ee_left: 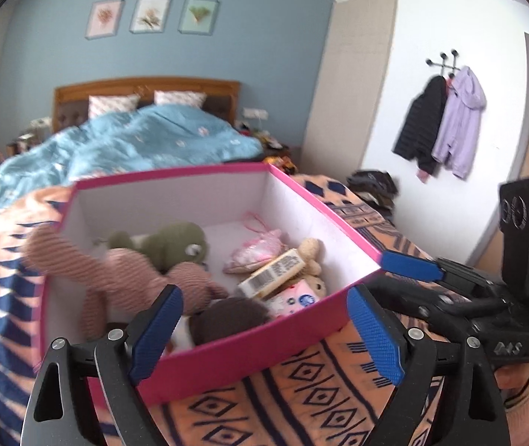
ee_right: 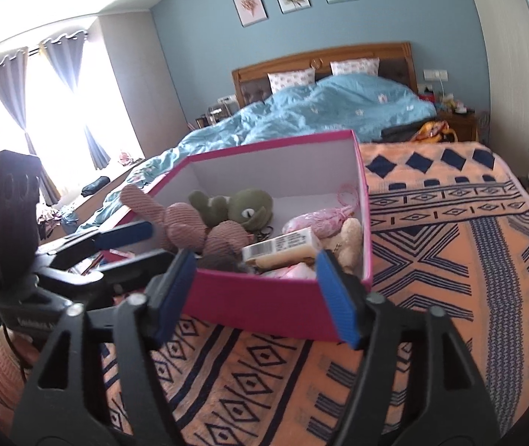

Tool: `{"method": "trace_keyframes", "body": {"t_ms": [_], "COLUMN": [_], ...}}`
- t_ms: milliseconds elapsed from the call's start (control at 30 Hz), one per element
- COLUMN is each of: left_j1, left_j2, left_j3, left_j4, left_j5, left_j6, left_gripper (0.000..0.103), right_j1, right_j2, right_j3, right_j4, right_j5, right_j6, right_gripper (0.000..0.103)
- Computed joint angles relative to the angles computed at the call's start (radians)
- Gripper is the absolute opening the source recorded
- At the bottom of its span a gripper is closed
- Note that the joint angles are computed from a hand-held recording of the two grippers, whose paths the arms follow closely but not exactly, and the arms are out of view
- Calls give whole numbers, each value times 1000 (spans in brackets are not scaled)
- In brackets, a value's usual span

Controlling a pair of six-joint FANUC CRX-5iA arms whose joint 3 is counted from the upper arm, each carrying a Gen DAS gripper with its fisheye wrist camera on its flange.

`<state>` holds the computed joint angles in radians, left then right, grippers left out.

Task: Organize objects
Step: 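Lower the cream tissue pack into the box and open both grippers, then withdraw both open grippers up and away from the pink box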

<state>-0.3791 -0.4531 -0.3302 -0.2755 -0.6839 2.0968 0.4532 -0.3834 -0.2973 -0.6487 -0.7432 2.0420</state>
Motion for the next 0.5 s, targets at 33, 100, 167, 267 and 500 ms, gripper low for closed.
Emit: {"method": "trace_keyframes", "body": {"t_ms": [33, 100, 167, 267, 500], "left_j1": [-41, -94, -152, -227, -330], "left_j2": [-9, -18, -28, -37, -62], "left_j3": [16, 32, 39, 43, 28], "left_j4": [-88, -177, -263, -344, -430], "left_j5": [-40, -106, -164, -244, -356], "left_j6": [92, 188, 277, 380, 507], "left_gripper": [92, 92, 92, 92, 92], "right_j1": [19, 57, 127, 230, 322], "right_j2": [-28, -74, -119, -165, -211], "right_j3": [-29, -82, -147, -231, -323], "right_j4": [17, 52, 146, 304, 447], "right_j5": [28, 77, 135, 187, 222], "right_j6": [-6, -25, -107, -269, -426], "right_gripper": [87, 96, 99, 99, 99]}}
